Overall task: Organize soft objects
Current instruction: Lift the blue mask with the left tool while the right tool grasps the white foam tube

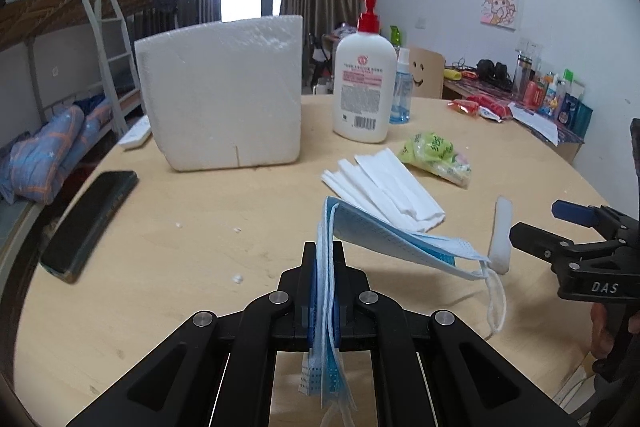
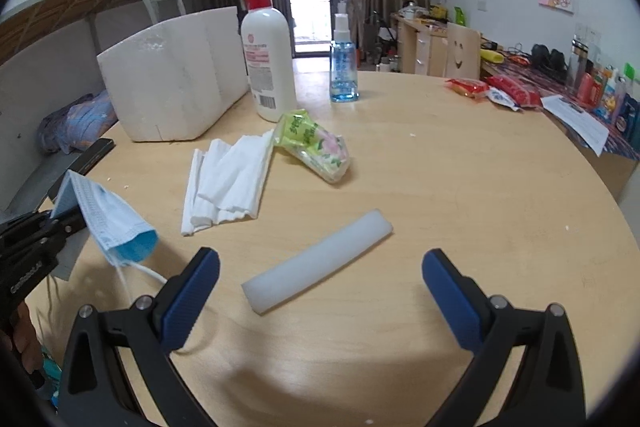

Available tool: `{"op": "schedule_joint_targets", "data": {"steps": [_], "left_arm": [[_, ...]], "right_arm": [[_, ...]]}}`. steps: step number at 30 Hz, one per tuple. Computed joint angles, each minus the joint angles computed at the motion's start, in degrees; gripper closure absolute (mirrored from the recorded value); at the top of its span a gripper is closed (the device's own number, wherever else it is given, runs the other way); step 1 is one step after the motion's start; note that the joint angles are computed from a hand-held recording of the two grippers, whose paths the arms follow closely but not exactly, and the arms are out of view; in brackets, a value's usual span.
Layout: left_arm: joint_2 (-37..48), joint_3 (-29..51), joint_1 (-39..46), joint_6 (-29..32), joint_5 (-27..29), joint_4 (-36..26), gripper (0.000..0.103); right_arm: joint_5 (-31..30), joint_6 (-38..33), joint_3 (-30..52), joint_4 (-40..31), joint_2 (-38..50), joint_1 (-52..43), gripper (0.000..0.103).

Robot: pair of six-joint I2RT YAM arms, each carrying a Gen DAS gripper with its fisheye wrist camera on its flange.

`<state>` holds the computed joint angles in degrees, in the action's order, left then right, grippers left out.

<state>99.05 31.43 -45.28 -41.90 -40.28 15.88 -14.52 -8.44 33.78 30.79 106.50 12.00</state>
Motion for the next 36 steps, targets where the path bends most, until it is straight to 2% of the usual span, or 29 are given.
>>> {"op": "schedule_joint_targets", "data": {"steps": [8, 12, 15, 19, 23, 26, 27, 33, 36], "left_arm": [[-5.3, -7.3, 3.8, 7.6, 3.6, 8.9, 0.097], [-7.3, -9.6, 4.5, 10.1, 5.1, 11.3, 0.097], [-8.4, -10.5, 4.9, 11.3, 6.3, 11.8, 0.097], [-9.1, -12.2, 5.2, 12.3, 7.5, 13.5, 0.097], [-9.6, -13.2, 5.7, 12.8, 8.2, 14.5, 0.097], [-9.8, -13.7, 6.3, 13.4, 9.0, 15.4, 0.097], [-9.9, -13.8, 6.4, 13.6, 9.1, 15.7, 0.097], [-9.7, -14.2, 6.9, 13.7, 9.8, 16.9, 0.097], [-9.6, -14.2, 7.1, 13.3, 10.0, 17.1, 0.097]], "right_arm": [[10.1, 6.2, -0.6, 0.8, -0.5, 6.0, 0.001], [14.6, 9.9, 0.0, 0.7, 0.7, 8.2, 0.001], [16.2, 11.9, 0.4, 0.8, 1.6, 9.1, 0.001], [15.6, 14.3, 1.1, 0.5, 3.0, 8.9, 0.008], [16.8, 16.5, 1.6, -0.7, 3.1, 8.8, 0.009], [17.4, 17.9, 3.1, -3.1, 3.7, 9.0, 0.017], [17.2, 18.5, 4.2, -5.1, 4.3, 9.0, 0.023], [20.4, 19.5, 4.6, -6.3, 4.3, 9.9, 0.041], [19.7, 19.4, 4.7, -7.1, 3.9, 10.3, 0.05]]}}
